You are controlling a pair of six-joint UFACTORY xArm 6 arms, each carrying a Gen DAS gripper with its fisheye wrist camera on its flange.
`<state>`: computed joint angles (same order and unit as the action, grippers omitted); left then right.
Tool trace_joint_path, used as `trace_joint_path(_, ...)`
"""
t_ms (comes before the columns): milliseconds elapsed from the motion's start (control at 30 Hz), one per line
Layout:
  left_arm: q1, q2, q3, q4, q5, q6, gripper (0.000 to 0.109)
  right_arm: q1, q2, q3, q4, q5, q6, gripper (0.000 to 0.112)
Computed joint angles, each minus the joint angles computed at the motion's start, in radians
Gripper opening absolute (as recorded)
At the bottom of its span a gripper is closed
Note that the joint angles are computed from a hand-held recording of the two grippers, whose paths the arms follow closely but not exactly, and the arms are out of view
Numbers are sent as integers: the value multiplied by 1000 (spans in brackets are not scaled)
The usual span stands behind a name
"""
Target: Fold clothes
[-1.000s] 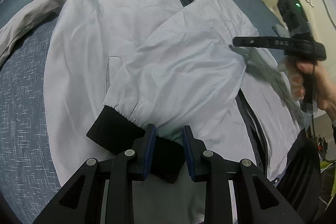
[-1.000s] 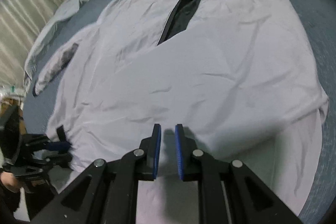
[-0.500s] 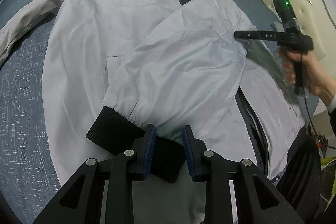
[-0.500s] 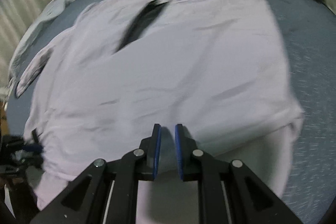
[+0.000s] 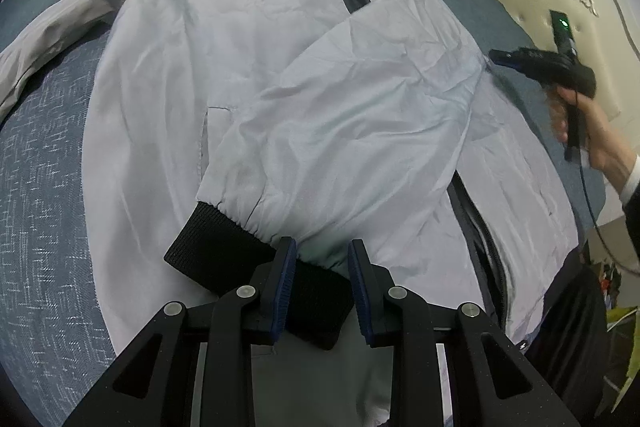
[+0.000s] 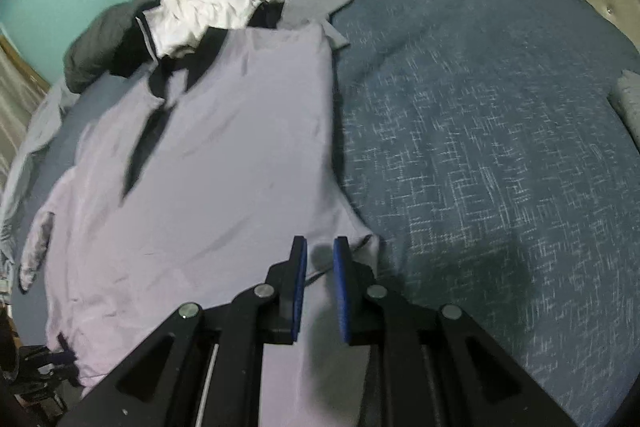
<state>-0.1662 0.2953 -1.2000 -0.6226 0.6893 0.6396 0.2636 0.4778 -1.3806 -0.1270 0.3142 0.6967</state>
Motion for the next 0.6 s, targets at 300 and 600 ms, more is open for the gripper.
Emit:
trace_joint_path(300,6,-86,41,26,-48,-28,29,77,-112,138,110,-66,-87,13)
trace_joint_path(600,83,-146,53,60,-73,-54,30,100,-190,210,58,-63,-23,13)
